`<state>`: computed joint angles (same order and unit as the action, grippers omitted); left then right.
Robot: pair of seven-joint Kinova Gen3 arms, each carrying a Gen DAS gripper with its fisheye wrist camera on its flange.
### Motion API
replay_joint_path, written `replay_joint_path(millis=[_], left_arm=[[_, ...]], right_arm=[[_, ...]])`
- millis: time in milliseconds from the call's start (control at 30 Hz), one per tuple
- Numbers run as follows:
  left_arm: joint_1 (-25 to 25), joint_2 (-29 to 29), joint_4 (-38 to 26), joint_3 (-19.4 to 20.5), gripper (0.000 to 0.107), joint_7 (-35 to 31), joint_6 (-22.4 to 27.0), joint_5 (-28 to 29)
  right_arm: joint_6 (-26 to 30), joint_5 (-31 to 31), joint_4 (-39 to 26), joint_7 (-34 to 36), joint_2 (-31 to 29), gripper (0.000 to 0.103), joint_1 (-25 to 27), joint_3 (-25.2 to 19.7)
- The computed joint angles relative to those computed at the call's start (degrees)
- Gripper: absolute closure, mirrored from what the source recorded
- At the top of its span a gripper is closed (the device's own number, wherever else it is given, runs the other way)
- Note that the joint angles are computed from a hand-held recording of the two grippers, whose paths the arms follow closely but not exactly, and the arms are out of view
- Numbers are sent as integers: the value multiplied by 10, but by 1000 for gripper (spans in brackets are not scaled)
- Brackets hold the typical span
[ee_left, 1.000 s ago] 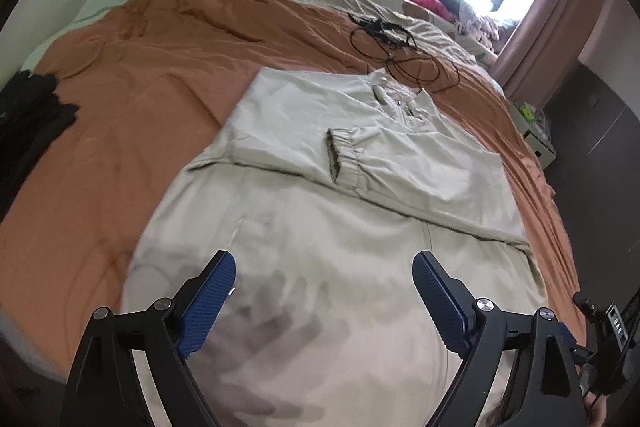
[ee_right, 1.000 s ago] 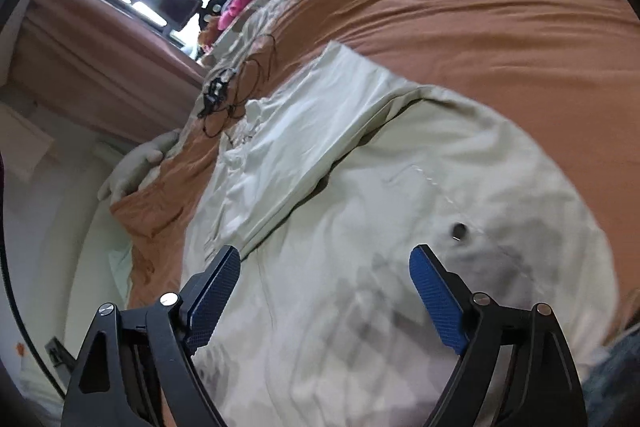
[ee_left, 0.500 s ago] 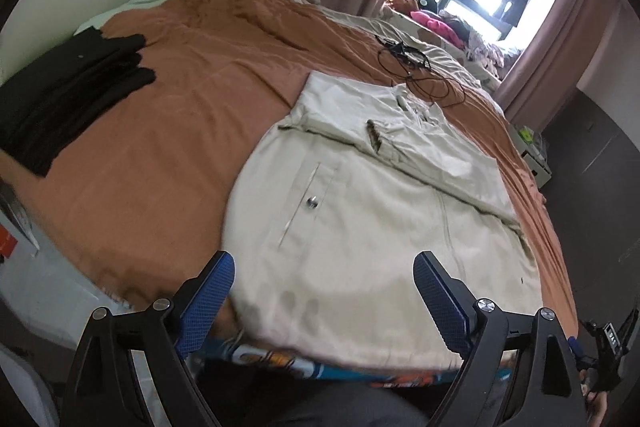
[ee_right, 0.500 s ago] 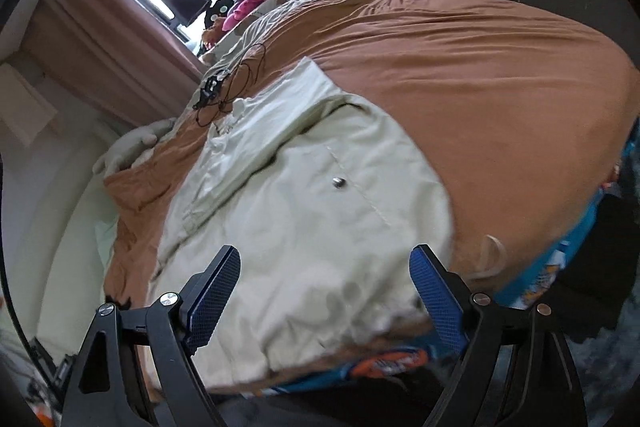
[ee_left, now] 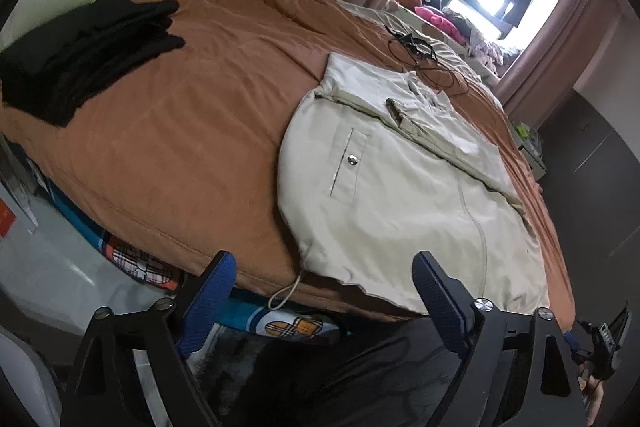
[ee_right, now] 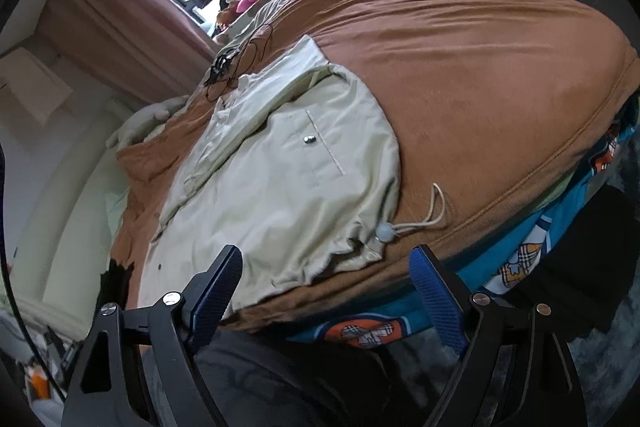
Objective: Fold large clothes
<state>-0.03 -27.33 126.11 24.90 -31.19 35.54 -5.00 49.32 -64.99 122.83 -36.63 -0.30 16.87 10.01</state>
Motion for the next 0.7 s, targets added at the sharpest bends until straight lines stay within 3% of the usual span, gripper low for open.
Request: replay_joint_path(millis=[100, 300, 500, 700], left_arm=[[21, 4, 30, -29, 30, -12, -33, 19], [27, 45, 71, -63, 38, -25, -113, 47], [46, 115, 81, -103, 45, -53, -172, 66], [102, 170, 72, -181, 47, -131, -205, 121]], right_arm=[[51, -43, 5, 49, 37, 19, 25, 7], [79, -96, 3, 75, 102, 20, 49, -13], [57, -122, -14, 71, 151, 26, 46, -42], [57, -165, -24, 87, 190, 27, 49, -66]])
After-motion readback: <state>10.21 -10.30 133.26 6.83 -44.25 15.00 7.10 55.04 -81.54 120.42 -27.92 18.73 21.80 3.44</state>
